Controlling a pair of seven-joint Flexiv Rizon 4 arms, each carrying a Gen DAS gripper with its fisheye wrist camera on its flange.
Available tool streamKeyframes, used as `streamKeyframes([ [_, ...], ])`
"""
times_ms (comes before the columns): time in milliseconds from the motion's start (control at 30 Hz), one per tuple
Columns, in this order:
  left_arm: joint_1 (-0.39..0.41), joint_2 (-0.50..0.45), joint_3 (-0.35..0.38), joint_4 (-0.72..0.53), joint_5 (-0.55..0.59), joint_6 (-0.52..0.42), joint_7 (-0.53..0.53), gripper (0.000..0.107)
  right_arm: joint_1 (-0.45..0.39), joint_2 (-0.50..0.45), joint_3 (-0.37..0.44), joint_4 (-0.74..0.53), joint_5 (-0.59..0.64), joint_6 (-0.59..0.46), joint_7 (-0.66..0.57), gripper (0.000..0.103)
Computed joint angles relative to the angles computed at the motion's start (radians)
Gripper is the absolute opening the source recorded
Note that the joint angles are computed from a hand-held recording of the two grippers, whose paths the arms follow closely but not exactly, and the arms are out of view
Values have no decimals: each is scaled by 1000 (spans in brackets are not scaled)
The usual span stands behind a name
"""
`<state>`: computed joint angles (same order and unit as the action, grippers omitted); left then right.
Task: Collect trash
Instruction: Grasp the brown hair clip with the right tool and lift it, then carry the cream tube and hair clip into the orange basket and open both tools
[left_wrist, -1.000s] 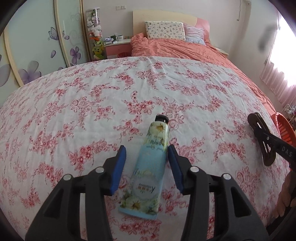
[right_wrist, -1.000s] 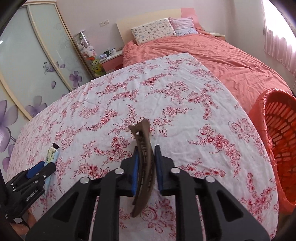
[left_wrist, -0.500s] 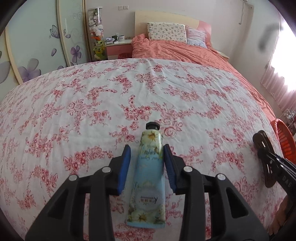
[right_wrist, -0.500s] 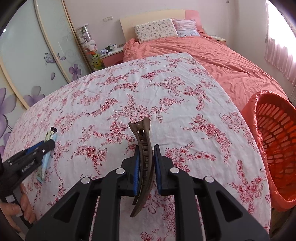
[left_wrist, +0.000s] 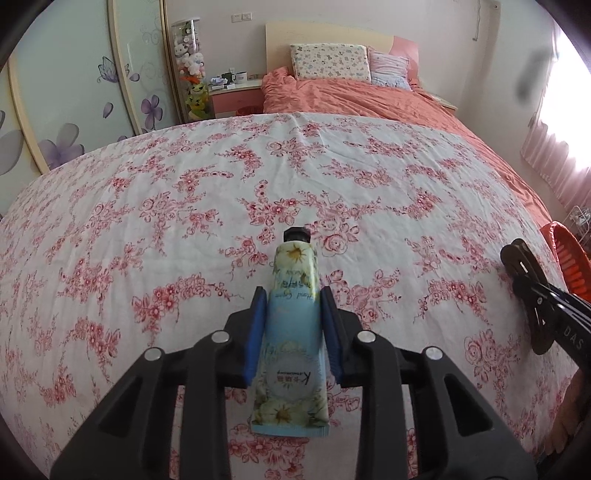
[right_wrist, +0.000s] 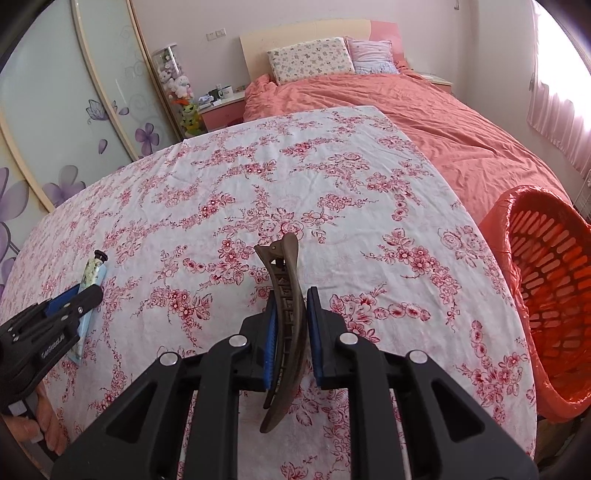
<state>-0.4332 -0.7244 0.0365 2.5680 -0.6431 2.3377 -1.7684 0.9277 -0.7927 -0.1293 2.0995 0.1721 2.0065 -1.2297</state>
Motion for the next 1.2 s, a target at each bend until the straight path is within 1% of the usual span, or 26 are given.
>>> streamKeyframes([
  [133, -4, 0, 1, -1, -5, -2, -2, 31, 51, -4, -47, -1, 22, -17, -5, 15],
  [233, 12, -1, -3, 4, 19, 8, -18, 31, 77, -5, -71, 1, 32, -24, -5, 15],
  [367, 44, -4, -9, 15, 67, 29, -50, 31, 60, -5, -55, 2, 25, -16, 0, 15],
  [467, 53, -5, -8, 17, 85, 35, -59, 31, 42, -3, -37, 3, 22, -8, 5, 15],
  [700, 74, -6, -9, 18, 122, 45, -73, 32, 44, -3, -35, 2, 26, -7, 8, 15],
  [767, 80, -5, -6, 15, 131, 41, -67, 33, 29, -2, -21, -1, 20, -2, 10, 15],
  [867, 36, 2, 13, -3, 62, -2, -11, 35, 20, -2, -10, -1, 16, 3, 11, 15],
  [933, 10, 1, 19, -13, 24, -19, 17, 35, -14, -2, 22, -1, 2, 17, 14, 15],
  [967, -1, 2, 22, -17, 7, -25, 29, 28, -33, -2, 38, -1, -6, 24, 15, 15],
  [1033, 10, 1, 17, -17, 19, -16, 29, 28, -82, -2, 82, 0, -29, 44, 19, 14],
  [1100, 28, -1, 8, -11, 45, 2, 14, 28, -107, 0, 104, 8, -36, 61, 22, 14],
  [1200, 16, 3, 6, -4, 32, 12, 12, 28, -149, 15, 142, 29, -52, 89, 24, 14],
])
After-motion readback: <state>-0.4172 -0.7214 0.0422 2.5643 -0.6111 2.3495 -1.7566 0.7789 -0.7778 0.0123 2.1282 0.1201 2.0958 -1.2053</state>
